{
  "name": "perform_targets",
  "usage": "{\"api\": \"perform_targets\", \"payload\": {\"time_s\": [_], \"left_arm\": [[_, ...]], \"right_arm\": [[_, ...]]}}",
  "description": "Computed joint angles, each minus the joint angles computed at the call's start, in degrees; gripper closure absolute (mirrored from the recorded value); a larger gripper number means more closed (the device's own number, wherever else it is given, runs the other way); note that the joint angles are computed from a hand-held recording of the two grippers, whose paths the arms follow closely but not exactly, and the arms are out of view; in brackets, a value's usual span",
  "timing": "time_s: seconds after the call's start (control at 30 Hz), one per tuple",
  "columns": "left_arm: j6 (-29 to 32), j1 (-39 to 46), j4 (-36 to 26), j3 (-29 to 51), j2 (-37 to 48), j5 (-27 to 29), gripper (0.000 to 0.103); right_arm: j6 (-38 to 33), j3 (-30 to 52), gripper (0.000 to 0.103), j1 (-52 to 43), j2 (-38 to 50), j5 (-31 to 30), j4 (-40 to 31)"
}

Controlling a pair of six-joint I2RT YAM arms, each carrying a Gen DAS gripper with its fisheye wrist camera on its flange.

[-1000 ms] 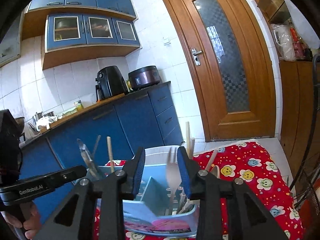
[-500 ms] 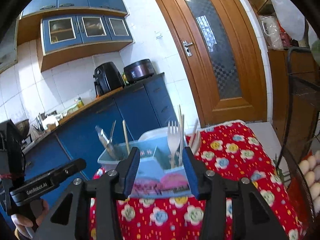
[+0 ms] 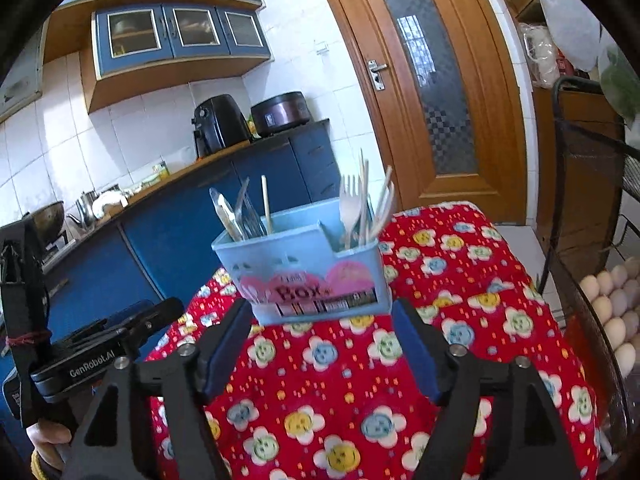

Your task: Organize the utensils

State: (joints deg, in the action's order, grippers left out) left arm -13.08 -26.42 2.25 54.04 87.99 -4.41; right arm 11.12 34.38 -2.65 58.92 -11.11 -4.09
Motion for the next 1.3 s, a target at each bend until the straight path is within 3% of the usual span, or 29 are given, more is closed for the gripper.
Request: {"api": "perform_targets", "payload": {"time_s": [0.3, 0.63, 0.8, 1.3], "left_arm": [[0.26, -2.95, 9.31, -8.97, -0.50, -6.50, 0.037], [-1.44, -4.10, 15.31, -13.06, 3.07, -7.24, 0.037], [-2.35, -3.92, 16.22, -13.11, 5.21, -5.62, 0.037], [-1.01, -4.69, 17.47, -12.74, 7.18, -7.89, 0.037]], "right_arm": [[-2.09, -8.29, 0.023, 3.41, -2.49, 7.00, 4.29], [-2.22, -12.77, 0.022, 4.99, 0.44, 10.09, 10.14], [-2.37, -13.56, 0.022, 5.25, 1.76, 11.36, 11.31], [-1.37, -13.90, 0.022, 5.27, 3.34, 12.59, 11.78]]}}
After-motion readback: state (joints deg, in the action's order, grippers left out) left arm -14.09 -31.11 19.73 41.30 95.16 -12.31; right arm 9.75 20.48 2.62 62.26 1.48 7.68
